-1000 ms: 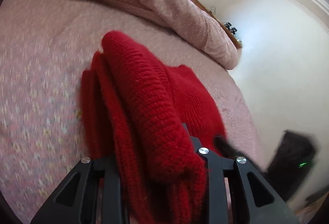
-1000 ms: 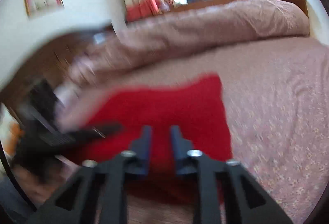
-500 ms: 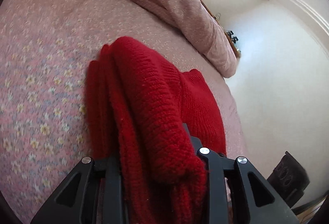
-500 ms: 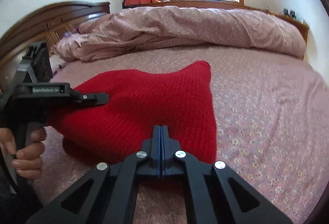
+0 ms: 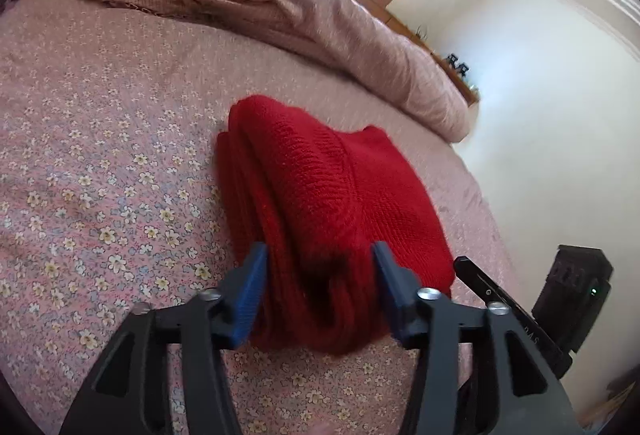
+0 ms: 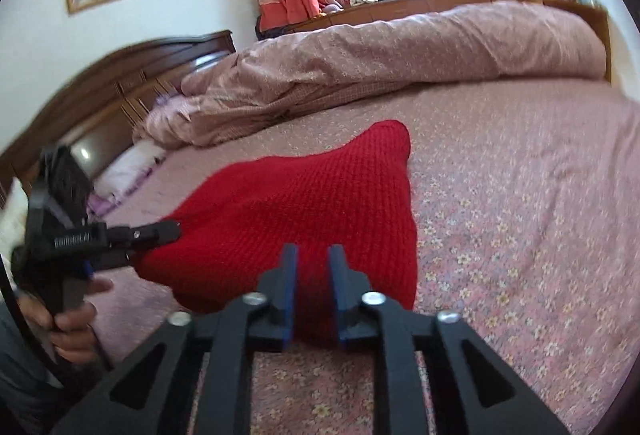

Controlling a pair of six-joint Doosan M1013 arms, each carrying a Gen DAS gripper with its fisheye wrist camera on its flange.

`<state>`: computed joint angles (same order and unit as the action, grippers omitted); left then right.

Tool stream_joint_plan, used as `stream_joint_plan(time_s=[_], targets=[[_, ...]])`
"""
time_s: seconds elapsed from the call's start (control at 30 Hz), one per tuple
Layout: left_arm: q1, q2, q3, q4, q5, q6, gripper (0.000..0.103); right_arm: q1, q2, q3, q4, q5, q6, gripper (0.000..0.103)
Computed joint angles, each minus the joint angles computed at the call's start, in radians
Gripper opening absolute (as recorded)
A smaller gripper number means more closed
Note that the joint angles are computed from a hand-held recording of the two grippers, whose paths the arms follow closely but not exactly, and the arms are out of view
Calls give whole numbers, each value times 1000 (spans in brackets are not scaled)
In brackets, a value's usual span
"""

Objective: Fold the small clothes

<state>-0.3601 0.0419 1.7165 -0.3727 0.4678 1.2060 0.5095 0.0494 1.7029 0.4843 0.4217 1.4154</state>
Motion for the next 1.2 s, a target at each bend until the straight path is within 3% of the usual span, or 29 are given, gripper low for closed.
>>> stream_joint_plan(time_s=[0.1, 0.17, 0.2, 0.27, 0.33, 0.47, 0.57, 0.67, 0.93, 1.13, 1.2], targets=[[27, 7, 8, -104, -2, 29, 69, -20, -3, -2, 37, 10, -4, 40], [49, 19, 15, -207, 8, 69, 77, -49, 0, 0, 191, 26, -111, 44], [57, 27, 14, -233, 26, 69, 84, -71, 6, -1, 300, 56, -182, 54], [68, 47, 4, -277, 75, 70, 89, -105, 23, -7, 423, 128, -250, 66], [77, 66, -4, -337, 119, 117, 90, -138, 50, -19, 507, 231, -287, 67], [85, 73, -6, -399, 131, 182, 95, -205, 100, -27, 620, 398, -254, 69], [105, 111, -39, -533, 193, 315, 96, -257, 140, -7, 782, 530, -235, 70], [106, 156, -95, -533, 252, 361, 98, -275, 187, -13, 891, 629, -267, 71], [118, 195, -129, -626, 257, 455, 98, -237, 270, -137, 822, 645, -232, 79], [99, 177, -100, -677, 255, 525, 91, -219, 245, -101, 861, 589, -263, 80], [81, 167, -89, -646, 219, 510, 89, -218, 235, -74, 910, 572, -294, 78]])
